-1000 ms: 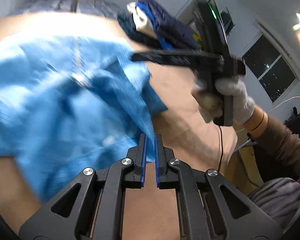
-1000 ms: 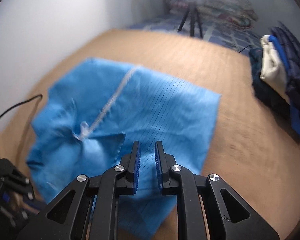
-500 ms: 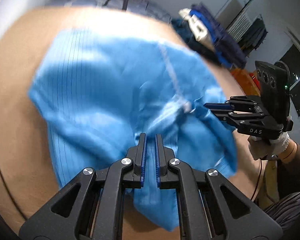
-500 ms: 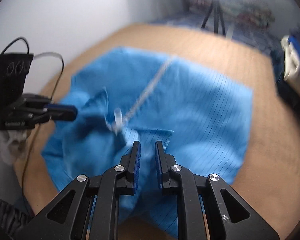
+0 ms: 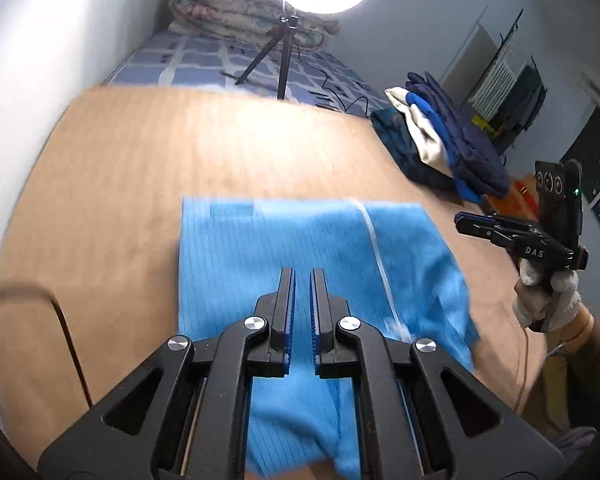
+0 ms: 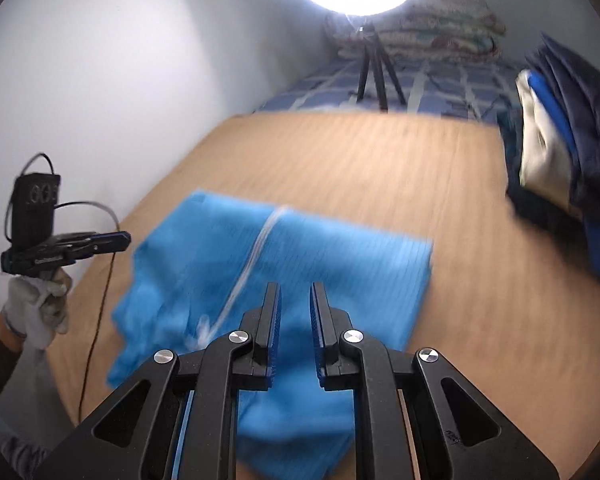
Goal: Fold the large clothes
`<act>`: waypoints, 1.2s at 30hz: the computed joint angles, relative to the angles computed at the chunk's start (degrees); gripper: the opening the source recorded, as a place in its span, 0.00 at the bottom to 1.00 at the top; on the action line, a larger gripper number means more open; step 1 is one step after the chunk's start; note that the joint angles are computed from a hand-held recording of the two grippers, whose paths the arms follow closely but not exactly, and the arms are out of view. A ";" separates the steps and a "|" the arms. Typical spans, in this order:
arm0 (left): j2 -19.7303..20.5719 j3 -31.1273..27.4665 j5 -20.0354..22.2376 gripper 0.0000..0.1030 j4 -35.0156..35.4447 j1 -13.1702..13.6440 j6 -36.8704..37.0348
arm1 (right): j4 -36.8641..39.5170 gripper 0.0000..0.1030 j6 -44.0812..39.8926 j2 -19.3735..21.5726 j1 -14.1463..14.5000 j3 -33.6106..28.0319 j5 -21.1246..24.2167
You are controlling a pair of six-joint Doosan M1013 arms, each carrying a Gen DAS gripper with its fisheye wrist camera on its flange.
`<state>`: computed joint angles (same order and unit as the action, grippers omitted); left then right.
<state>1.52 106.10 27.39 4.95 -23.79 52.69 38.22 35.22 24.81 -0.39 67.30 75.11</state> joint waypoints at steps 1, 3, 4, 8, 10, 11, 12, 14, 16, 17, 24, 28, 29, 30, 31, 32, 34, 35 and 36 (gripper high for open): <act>1.25 -1.39 0.95 0.04 0.06 0.51 0.54 | -0.85 0.13 0.63 0.56 0.83 -0.77 -1.14; 3.35 -3.25 1.31 0.04 -1.96 1.74 1.93 | -1.91 0.13 1.77 1.76 2.11 -1.97 -2.30; 4.38 -4.06 1.50 0.04 -2.45 2.28 2.25 | -2.22 0.13 2.53 2.52 2.73 -2.77 -2.17; 6.97 -5.62 3.62 0.04 -1.37 2.67 4.03 | -5.22 0.13 1.55 3.57 4.78 -2.68 -4.27; 8.35 -6.41 6.16 0.04 0.59 2.35 3.83 | -8.08 0.13 0.57 3.43 5.71 -2.17 -4.72; 9.05 -6.70 7.03 0.05 0.89 2.51 4.20 | -9.51 0.13 0.38 3.58 6.11 -2.02 -4.82; 9.45 -6.61 7.59 0.04 1.39 2.51 3.91 | -10.93 0.13 0.37 3.86 6.41 -2.06 -4.61; 9.87 -5.65 7.60 0.04 0.98 2.78 3.67 | -12.79 0.13 0.21 3.88 6.46 -1.65 -4.09; 9.53 -3.30 4.21 0.04 -0.11 2.98 3.73 | -14.15 0.13 0.00 3.94 6.39 -0.88 -4.16; 9.19 -2.63 3.28 0.04 0.41 2.92 3.37 | -14.54 0.13 0.34 4.05 6.25 -0.52 -4.04; 6.18 -1.58 3.96 0.05 5.81 1.85 -1.76 | -9.35 0.12 -0.12 3.44 4.04 -1.64 -2.16; 4.00 0.82 2.37 0.05 5.32 2.45 -5.19 | -7.84 0.13 4.33 3.17 1.50 -1.83 -3.90; 3.55 1.67 2.19 0.05 4.76 2.62 -5.25 | -7.65 0.13 5.23 3.33 0.78 -1.93 -3.21; 3.38 2.14 2.17 0.05 4.50 2.65 -5.23 | -7.40 0.13 5.38 3.30 0.08 -1.70 -2.49; 3.21 2.66 2.22 0.05 4.20 2.62 -5.04 | -7.35 0.13 5.23 3.09 -0.47 -1.18 -2.36; 2.97 3.32 2.19 0.05 4.35 2.51 -5.28 | -7.08 0.13 4.78 2.68 -1.11 -0.29 -2.34; 2.46 4.63 0.89 0.05 3.95 2.45 -5.86 | -6.37 0.13 3.62 1.84 -2.13 1.46 -2.29; 2.31 5.11 0.17 0.05 3.85 2.43 -6.38 | -6.41 0.13 2.37 1.23 -2.66 2.86 -2.21; 2.12 5.62 -0.63 0.05 3.71 2.45 -6.85 | -7.61 0.14 1.15 0.76 -2.71 4.05 -2.70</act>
<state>3.65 111.72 26.76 8.66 -21.34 45.83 30.60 36.37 25.57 -3.10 71.35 72.41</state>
